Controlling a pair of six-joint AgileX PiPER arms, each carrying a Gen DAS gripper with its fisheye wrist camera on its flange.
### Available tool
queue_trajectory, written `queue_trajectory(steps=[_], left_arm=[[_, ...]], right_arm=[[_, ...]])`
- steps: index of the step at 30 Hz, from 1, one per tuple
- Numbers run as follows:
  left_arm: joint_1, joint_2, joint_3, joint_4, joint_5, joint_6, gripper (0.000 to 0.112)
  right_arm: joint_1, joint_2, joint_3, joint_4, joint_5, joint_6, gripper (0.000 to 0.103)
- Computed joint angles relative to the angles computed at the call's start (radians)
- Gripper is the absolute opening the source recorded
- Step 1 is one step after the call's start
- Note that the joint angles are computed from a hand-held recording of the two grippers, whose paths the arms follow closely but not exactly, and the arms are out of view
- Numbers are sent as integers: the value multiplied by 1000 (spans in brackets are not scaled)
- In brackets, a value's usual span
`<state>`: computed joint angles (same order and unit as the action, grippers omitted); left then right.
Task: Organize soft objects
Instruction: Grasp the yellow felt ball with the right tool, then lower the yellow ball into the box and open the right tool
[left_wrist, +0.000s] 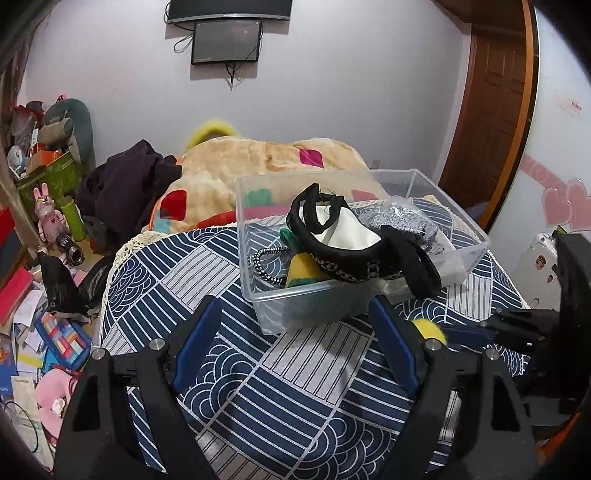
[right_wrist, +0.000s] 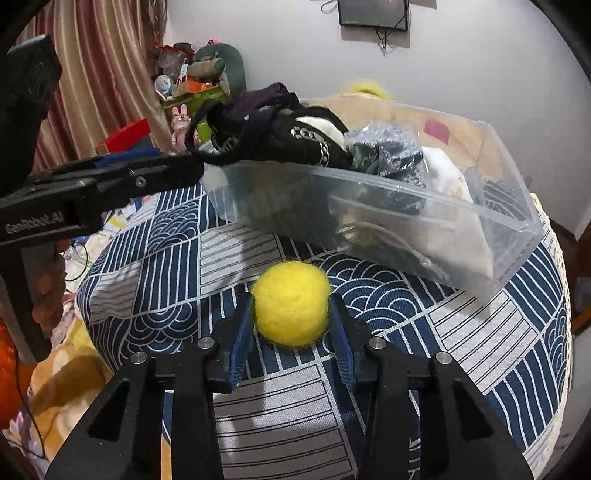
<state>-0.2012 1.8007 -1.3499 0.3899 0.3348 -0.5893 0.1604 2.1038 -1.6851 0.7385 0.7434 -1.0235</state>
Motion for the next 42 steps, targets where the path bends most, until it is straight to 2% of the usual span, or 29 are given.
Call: queue_trajectory(steps=[6,12,18,24,28,32,35,42], left_arm=[[-9,-30,26,95,-37,-94,82],[-24,-61,49,318,-69,-314,82],[-32,-68,47,446,-69,-446,82],[-24,-70,52,469,-76,-471,82],[-23,-80,58,500,-77,-499,82],[-28,-102,70,534,-77,-538,82],[-40,-120,72,568,-69,-571,82],[-91,-189,96,678,-36,-666,82]], right_arm=[[-24,-68,53,129,-45,-109,36],[-58,-67,-14,226,-51,-96,36],[-25,36,-206,102,-50,104,36],[17,129,-351,-69,-1,251,37],[28,100,-302,-100,-32,242,40],[10,73,-287,-81,-11,234,48],[-15,7,-203,-3,-40,171,55],[-66,-165,-6,175,-85,2,56]])
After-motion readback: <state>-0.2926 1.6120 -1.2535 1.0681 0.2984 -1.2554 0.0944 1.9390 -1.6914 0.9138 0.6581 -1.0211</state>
